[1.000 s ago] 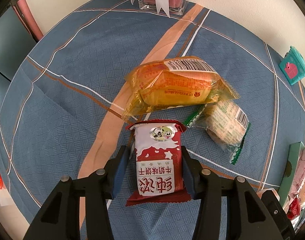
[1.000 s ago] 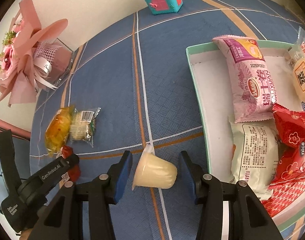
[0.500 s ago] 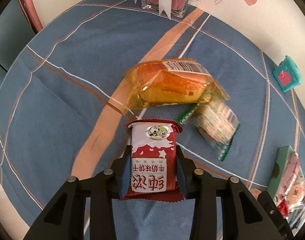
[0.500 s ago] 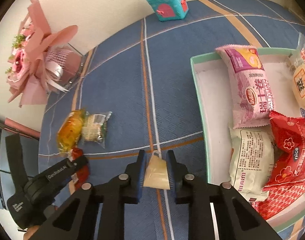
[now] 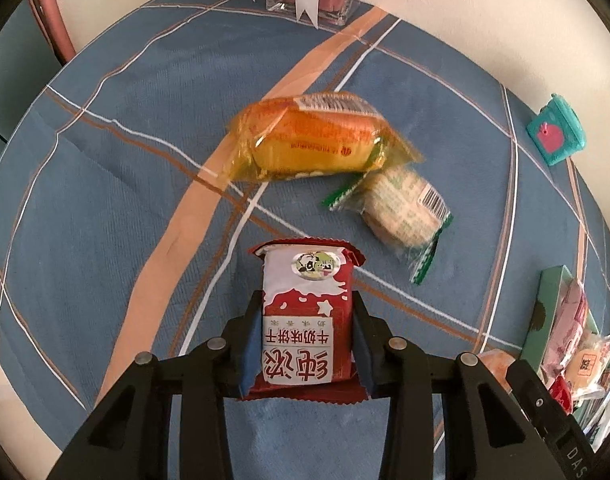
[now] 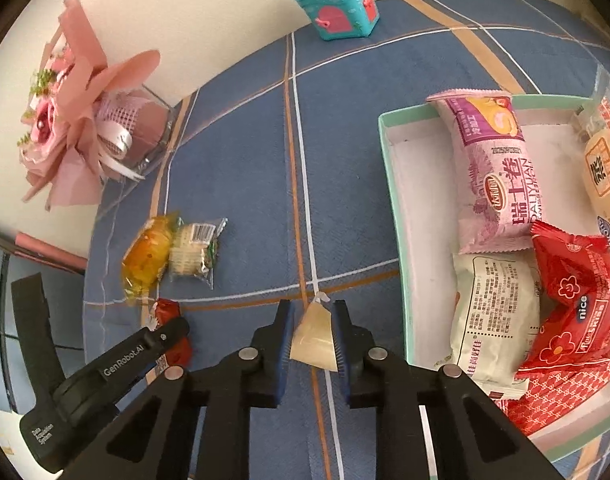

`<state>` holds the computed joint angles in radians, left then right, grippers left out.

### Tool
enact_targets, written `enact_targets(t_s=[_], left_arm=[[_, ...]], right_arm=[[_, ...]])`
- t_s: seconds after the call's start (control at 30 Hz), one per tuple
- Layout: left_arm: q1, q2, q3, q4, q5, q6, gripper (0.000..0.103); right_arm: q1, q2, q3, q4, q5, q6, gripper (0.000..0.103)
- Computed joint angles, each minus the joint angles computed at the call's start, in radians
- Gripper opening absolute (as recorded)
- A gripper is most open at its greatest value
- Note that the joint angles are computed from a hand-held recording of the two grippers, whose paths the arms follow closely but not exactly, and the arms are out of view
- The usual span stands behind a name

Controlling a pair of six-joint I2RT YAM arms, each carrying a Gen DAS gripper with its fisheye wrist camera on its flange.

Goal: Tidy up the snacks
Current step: 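Lift the pudding cup with the right tool while the left tool lifts the milk biscuit pack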

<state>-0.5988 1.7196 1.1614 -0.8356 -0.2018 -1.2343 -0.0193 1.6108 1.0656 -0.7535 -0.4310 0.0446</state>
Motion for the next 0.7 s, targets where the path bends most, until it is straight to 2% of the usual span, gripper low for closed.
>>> enact_targets(t_s=[0.17,0.3,0.37,0.53,0.7], left_arm=[[-0.002,-0.027,-0.039,0.016,0.014,-0.01,0.041],[-0.001,-0.054,-0.08,0.035,0.025,-0.002,0.041],[-0.019,-0.04,-0.066,0.031,0.028,-0.017,0.041],[-0.027,-0.045,-0.089,0.057,0.035,-0.025,0.041],[-0.021,-0.041,-0.093,0.065,0.038,-0.017,0.041]], right_arm=[[0.054,-0.004,-0.01,-0.008,0.074,-0.018,0.039],[0.082,-0.015,-0.029,-0.001,0.123,-0.018,0.042],[0.088,-0.013,-0.03,-0.009,0.132,-0.023,0.046],[0.12,0.013,-0.054,0.016,0.148,-0.001,0.046],[0.148,-0.007,-0.066,0.034,0.183,-0.009,0.041]])
